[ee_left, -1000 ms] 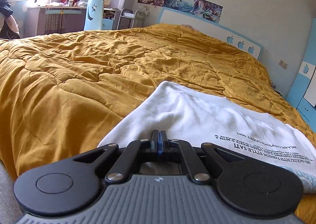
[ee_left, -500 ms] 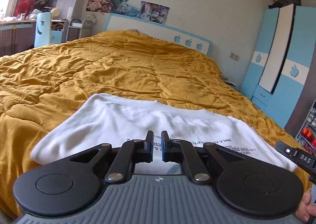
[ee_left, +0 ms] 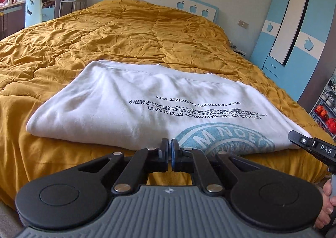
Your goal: Fold small clothes
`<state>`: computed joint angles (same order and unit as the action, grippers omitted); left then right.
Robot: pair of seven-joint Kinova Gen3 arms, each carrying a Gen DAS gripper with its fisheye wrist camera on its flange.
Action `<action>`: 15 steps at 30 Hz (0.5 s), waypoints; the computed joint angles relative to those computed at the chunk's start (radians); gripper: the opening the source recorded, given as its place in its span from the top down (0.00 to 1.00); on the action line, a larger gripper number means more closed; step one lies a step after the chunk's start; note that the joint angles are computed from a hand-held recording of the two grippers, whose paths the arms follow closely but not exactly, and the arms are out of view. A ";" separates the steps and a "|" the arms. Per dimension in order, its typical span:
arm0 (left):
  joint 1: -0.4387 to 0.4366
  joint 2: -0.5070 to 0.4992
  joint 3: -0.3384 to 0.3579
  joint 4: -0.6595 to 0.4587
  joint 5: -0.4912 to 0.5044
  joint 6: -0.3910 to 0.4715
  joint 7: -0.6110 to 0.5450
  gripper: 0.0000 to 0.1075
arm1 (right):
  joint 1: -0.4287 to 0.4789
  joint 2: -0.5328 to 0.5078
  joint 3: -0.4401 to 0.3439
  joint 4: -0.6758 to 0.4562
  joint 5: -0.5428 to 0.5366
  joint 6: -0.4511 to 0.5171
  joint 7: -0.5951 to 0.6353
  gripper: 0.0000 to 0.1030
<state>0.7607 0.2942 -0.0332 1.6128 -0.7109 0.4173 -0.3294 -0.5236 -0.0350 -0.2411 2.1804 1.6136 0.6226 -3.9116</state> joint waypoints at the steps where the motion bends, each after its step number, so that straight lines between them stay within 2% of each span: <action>1: -0.005 -0.020 -0.002 0.010 0.019 -0.002 -0.002 0.83 | 0.008 -0.022 -0.007 0.016 -0.002 0.018 -0.023 0.96; 2: 0.005 -0.036 -0.016 0.019 0.023 0.002 0.013 0.70 | 0.000 -0.037 -0.004 0.024 -0.007 0.047 -0.030 0.96; 4: -0.032 -0.071 0.010 0.045 0.040 0.001 0.052 0.60 | 0.009 -0.059 -0.005 0.026 -0.014 0.070 -0.023 0.93; 7: -0.170 -0.114 0.101 0.099 0.154 -0.050 0.057 0.57 | 0.017 -0.063 0.006 -0.006 -0.007 0.067 -0.016 0.92; 10: -0.309 -0.127 0.188 0.131 0.276 -0.092 0.044 0.51 | 0.008 -0.043 0.041 -0.063 0.022 -0.012 -0.008 0.92; 13: -0.448 -0.124 0.276 0.167 0.398 -0.162 0.059 0.48 | 0.033 0.012 0.032 -0.151 -0.035 -0.132 0.102 1.00; 15: -0.541 -0.106 0.356 0.163 0.479 -0.167 0.017 0.48 | 0.036 0.058 0.017 -0.201 -0.073 -0.190 0.183 1.00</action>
<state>0.2201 0.1887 0.3230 1.7757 -0.2320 0.2502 -0.3120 -0.4874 0.0234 -0.2240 1.9789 1.5410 0.4326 -3.7281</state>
